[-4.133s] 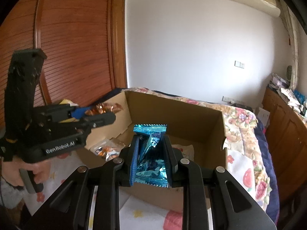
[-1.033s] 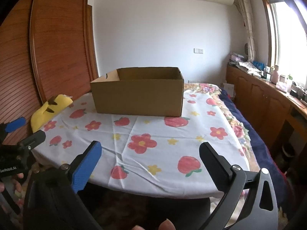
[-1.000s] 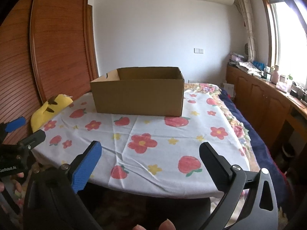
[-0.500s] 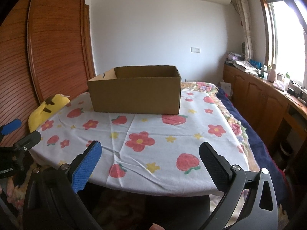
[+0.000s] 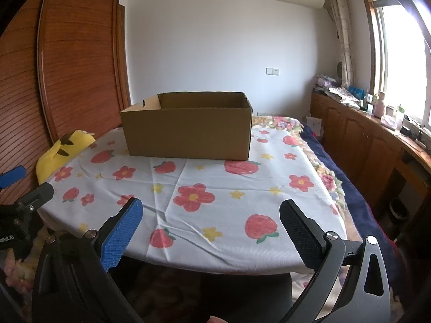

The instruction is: Organize snacks

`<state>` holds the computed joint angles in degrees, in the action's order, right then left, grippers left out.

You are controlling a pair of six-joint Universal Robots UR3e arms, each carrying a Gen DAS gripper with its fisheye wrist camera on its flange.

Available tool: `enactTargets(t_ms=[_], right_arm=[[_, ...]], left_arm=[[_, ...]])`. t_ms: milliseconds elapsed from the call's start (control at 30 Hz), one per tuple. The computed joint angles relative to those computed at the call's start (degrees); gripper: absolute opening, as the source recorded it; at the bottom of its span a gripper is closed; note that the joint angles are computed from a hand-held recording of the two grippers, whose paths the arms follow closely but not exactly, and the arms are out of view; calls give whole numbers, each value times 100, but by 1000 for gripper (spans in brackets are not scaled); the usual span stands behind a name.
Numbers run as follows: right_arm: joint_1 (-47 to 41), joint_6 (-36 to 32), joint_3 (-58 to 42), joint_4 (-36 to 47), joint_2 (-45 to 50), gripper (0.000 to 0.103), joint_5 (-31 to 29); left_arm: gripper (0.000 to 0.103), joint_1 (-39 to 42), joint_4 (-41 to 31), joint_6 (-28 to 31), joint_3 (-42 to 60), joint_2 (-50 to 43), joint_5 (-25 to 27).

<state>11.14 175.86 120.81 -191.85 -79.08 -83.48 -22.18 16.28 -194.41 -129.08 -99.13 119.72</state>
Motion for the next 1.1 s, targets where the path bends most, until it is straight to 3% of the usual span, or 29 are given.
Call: enactTargets(t_ms=[1100], right_arm=[[-15, -13, 35, -30, -20, 103, -20]], left_arm=[[103, -159, -79, -31, 57, 112, 196]])
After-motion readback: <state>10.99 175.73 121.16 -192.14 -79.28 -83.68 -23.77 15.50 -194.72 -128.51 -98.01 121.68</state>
